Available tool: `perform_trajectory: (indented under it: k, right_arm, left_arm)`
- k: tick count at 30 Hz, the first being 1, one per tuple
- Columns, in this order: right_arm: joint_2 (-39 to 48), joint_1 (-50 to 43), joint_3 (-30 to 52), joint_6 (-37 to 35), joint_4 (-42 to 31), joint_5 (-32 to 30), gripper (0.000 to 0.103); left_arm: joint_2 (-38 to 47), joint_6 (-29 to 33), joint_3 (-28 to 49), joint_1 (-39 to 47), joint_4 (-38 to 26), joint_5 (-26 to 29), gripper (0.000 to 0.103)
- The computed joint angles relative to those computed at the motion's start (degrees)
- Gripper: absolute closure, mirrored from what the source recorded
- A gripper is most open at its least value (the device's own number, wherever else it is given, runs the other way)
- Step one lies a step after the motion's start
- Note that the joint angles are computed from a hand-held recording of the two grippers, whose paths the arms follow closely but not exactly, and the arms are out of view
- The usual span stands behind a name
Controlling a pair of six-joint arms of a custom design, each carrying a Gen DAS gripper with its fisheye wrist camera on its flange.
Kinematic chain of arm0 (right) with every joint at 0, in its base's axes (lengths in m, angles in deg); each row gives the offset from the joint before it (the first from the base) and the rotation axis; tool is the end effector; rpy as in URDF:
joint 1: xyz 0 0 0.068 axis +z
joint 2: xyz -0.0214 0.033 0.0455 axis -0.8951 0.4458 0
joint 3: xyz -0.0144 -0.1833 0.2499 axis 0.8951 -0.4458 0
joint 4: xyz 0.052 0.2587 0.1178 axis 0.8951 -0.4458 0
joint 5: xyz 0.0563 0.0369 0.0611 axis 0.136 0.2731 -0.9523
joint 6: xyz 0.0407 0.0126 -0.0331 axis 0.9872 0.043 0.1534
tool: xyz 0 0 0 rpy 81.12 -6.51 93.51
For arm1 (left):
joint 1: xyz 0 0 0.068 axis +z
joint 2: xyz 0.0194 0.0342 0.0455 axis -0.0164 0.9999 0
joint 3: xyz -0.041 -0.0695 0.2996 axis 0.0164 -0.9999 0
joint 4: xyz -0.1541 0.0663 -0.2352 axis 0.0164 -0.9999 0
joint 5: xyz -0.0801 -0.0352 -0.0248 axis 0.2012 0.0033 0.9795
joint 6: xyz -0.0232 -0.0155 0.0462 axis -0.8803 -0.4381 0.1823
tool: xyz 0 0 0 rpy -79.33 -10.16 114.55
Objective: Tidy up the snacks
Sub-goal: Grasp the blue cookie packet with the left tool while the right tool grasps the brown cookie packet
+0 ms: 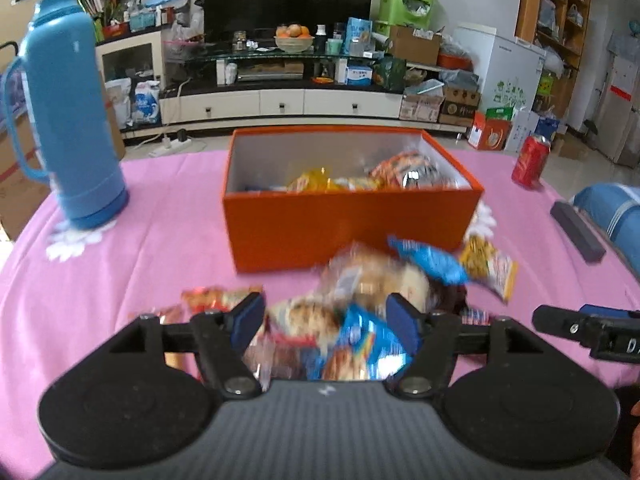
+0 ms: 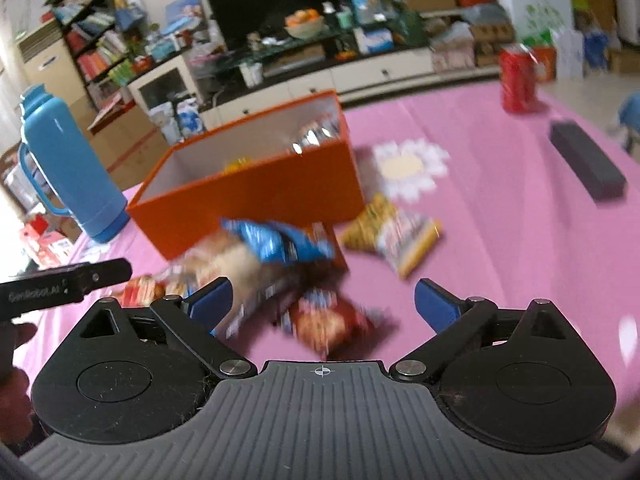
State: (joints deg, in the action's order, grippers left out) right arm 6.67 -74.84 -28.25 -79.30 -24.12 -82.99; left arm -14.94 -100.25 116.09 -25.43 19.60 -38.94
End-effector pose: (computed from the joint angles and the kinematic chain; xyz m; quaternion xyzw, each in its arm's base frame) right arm 0.2343 -0.0327 0.2618 0.0197 0.8960 0.1487 0.4179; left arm 0.2418 -0.1008 0.3599 0.0199 0.9044 -0.0379 0.4245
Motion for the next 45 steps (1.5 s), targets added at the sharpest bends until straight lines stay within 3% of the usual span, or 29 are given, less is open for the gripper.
perform_trajectory:
  k: [7,10,13,19,23,27,29,33,35,37,40,45]
  right_arm:
    - [-10.7,-5.4,-7.6,-5.4,-2.9,-1.3,0.014]
    - [-10.6,-7.8,-9.8,-6.7,-1.2,-2.2,0.014]
    - [-8.8,-9.5,-10.6,-6.7,0.7,-3.5,0.014]
    - [-5.7,-11.6,-11.2,-5.3,4.0,-7.0,0.014]
    - [-1.9,-14.1,-10.1,-2.9,3.9,-10.2,0.014]
    - [0.4,-15.9,-9.5,-1.2,4.0,-12.6,0.013]
    - [1.0,-15.9,-9.4,-0.7,4.0,-12.8,0.013]
    - [1.7,-14.8,-9.2,-0.7,4.3,-12.4,0.013]
    - [2.0,-14.9,-9.1,-0.7,4.3,-12.7,0.013]
    - [2.2,-15.3,-9.2,-0.6,4.5,-13.0,0.013]
    - [2.3,-14.4,-9.2,-0.4,4.7,-12.0,0.013]
    - [2.1,-13.0,-9.3,-0.8,4.8,-9.7,0.013]
  left_arm:
    - [-13.7,-10.0,-11.3,-10.1,-8.1,-6.1,0.03]
    - [-16.3,-13.6,-14.2,-12.2,-11.2,-6.0,0.03]
    - [-15.3,-13.0,-13.8,-11.6,-11.5,-6.4,0.03]
    - [-9.0,-6.9,-10.5,-9.2,-4.1,-5.9,0.03]
    - [-1.9,1.5,-9.1,-6.5,4.0,-1.7,0.03]
    - [4.2,11.8,-7.7,-3.4,8.3,3.5,0.03]
    - [6.5,15.8,-7.2,-2.5,9.3,3.0,0.03]
    - [10.5,18.9,-5.4,1.2,9.6,9.2,0.03]
    - [11.6,20.0,-5.0,1.0,9.2,9.8,0.037]
    - [12.1,18.6,-4.9,-0.2,8.1,7.9,0.055]
    - [9.3,12.7,-5.9,-2.1,5.7,5.7,0.054]
    - [4.6,-1.7,-6.4,-6.5,-3.4,-0.5,0.054]
